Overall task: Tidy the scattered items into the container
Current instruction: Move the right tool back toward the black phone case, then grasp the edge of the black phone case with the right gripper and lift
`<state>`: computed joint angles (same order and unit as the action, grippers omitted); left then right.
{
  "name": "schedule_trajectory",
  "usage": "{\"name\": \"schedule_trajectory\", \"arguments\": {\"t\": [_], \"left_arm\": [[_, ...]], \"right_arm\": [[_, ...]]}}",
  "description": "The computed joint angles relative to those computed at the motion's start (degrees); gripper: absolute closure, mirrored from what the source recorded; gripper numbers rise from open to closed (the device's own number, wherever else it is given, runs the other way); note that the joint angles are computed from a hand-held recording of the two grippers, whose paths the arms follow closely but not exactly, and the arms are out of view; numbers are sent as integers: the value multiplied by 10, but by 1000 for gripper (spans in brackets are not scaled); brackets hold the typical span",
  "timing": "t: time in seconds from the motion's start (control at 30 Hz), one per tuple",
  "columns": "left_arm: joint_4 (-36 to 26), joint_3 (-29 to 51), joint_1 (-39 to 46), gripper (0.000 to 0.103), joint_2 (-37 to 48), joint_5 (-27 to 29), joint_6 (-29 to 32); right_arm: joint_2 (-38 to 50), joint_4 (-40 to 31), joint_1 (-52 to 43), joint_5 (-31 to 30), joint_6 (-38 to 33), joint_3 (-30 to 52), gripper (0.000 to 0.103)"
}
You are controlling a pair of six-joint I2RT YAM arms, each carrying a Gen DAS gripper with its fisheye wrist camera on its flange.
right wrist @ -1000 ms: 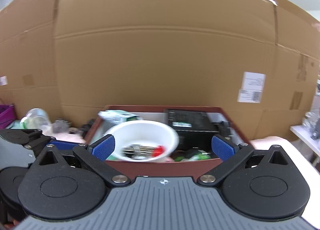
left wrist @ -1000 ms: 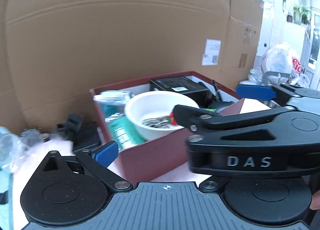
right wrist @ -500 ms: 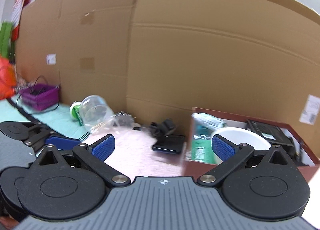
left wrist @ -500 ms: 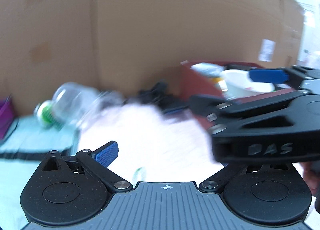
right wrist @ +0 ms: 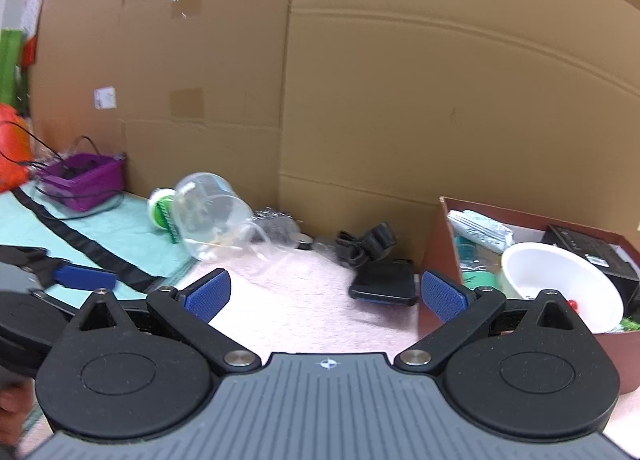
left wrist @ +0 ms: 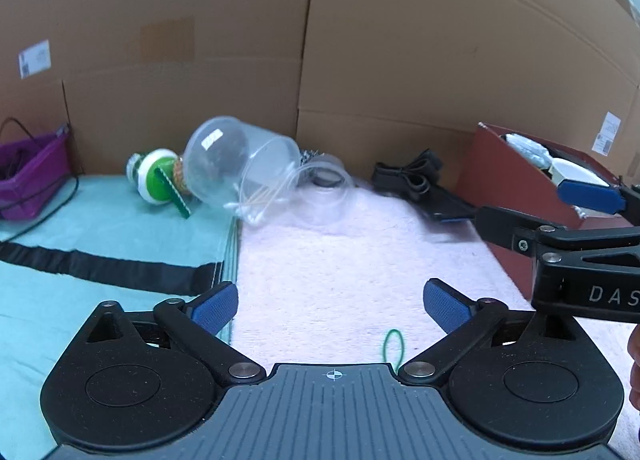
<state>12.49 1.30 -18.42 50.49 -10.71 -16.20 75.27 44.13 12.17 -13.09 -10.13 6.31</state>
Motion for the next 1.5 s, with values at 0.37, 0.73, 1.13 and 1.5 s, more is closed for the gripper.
{"name": "schedule_trajectory", "arguments": {"t": [0.37, 0.73, 1.13, 1.5], "left_arm": [[78, 37, 147, 7, 112, 139, 49], [95, 210, 87, 39, 358, 191, 92], [54, 344, 88, 54, 496, 263, 160], [60, 383, 90, 87, 555, 310, 170]], "right_arm": [[153, 69, 14, 29, -26, 44, 25], [360, 270, 142, 255, -114, 76, 44], [436, 248, 149, 304, -155, 157, 49], [463, 187, 107, 251, -162, 209, 85]]}}
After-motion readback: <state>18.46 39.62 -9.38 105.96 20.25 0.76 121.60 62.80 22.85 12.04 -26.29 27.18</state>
